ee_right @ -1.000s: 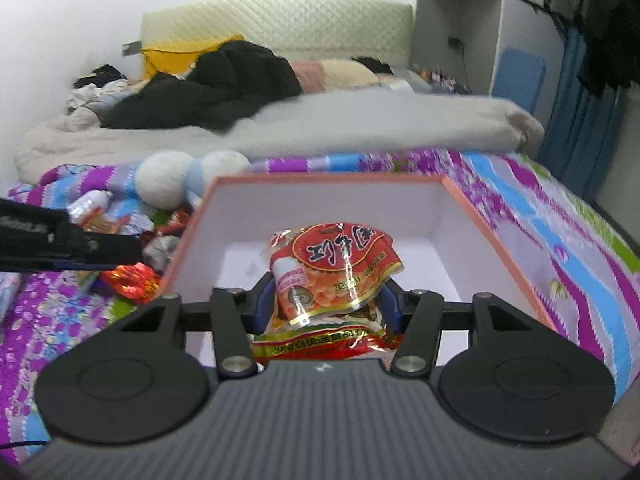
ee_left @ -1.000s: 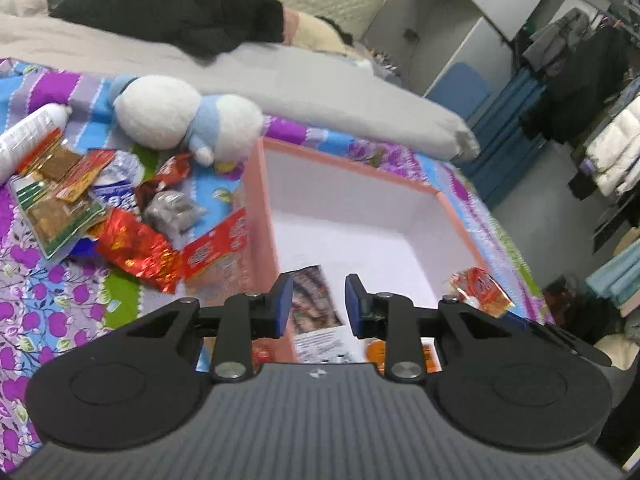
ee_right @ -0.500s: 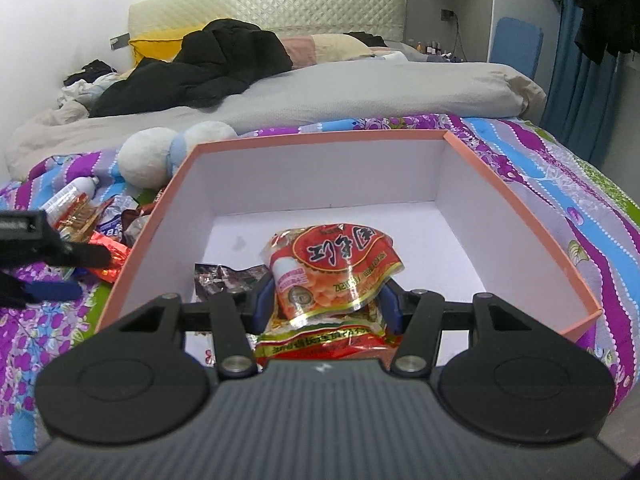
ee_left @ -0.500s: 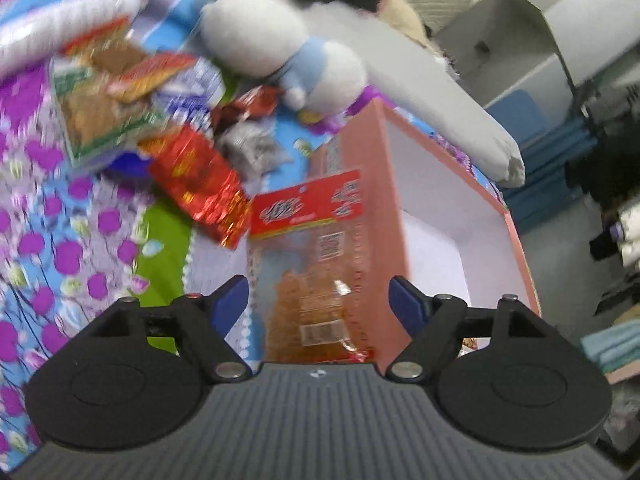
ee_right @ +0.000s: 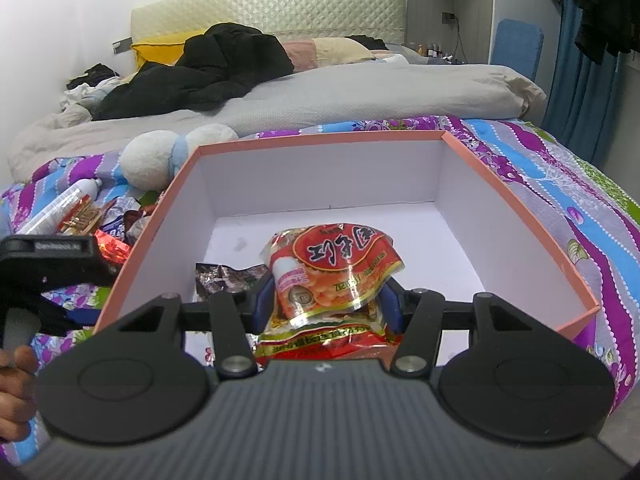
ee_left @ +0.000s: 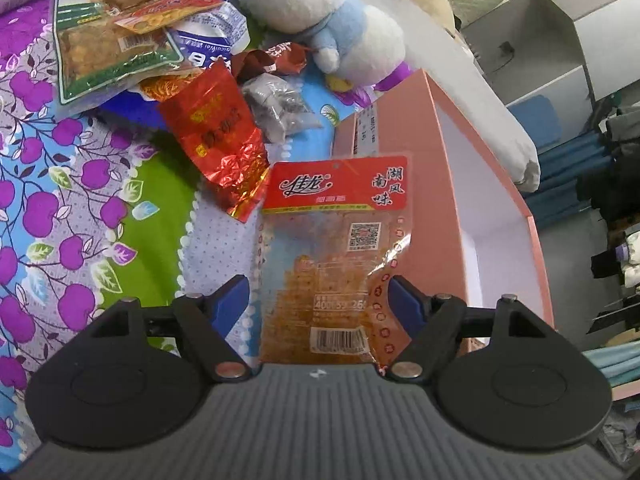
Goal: Organize snacks
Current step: 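Carry the clear bag and the red-and-gold packet over the pink box, then open both tools to drop the packets into the pink box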
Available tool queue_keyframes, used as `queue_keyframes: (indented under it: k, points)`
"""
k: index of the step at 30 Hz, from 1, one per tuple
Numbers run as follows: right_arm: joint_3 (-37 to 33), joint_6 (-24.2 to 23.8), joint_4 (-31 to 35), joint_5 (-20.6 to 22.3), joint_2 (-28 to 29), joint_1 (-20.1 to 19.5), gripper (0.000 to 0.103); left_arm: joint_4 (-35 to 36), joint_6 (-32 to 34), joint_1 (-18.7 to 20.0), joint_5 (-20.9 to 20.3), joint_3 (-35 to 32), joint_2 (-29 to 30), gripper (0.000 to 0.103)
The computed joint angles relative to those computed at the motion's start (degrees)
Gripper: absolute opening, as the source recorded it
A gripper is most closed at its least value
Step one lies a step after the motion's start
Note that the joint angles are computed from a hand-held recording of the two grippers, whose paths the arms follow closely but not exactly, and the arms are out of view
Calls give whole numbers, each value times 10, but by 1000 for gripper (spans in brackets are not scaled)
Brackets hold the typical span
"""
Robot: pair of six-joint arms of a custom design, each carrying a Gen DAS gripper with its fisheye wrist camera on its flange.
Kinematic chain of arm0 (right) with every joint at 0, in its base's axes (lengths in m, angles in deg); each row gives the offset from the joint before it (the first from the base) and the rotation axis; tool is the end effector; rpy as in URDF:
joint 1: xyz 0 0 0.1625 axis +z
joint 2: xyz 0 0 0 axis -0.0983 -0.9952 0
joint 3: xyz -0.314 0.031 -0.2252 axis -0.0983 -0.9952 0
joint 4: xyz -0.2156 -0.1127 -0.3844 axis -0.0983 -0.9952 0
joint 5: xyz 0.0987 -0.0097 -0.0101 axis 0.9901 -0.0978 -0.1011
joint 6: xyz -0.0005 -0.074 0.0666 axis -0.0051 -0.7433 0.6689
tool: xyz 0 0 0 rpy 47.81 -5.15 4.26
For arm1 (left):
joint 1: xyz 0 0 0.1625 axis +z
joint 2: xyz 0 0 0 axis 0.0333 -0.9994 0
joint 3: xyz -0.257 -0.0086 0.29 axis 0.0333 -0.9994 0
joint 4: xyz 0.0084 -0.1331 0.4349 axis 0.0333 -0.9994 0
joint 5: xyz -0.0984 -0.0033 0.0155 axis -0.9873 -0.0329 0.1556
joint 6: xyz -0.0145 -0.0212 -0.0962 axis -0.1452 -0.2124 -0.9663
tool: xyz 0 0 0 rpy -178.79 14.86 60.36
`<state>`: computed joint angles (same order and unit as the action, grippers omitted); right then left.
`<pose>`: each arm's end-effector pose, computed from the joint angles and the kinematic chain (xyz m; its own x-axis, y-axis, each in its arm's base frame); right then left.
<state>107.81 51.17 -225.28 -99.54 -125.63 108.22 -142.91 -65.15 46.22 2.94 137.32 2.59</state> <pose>0.1417 -0.3822 0.3173 -0.6650 0.3869 0.6388 -0.3830 0.5576 -0.7364 -0.3292 -0.6055 0.0369 -0.9877 0.1190 -0.1010 0.1449 0.9397 -0.3099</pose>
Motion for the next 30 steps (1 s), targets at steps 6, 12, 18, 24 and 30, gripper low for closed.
queue_keyframes:
  k: [6,12,18,24,30]
  points:
    - [-2,-4,2,0,1,-1,56,26,15,-4,17,-6,12,52]
    - [-4,-6,1,-3,6,-4,56,25,23,-12,40,2,3,33]
    - [-13,-13,-7,-11,18,3,56,10,38,-20,44,20,-26,22]
    - [-18,-33,-42,-7,25,10,56,-17,73,-42,59,33,-55,20]
    - [-37,-63,-60,-11,36,24,56,-27,108,-63,51,14,-65,20]
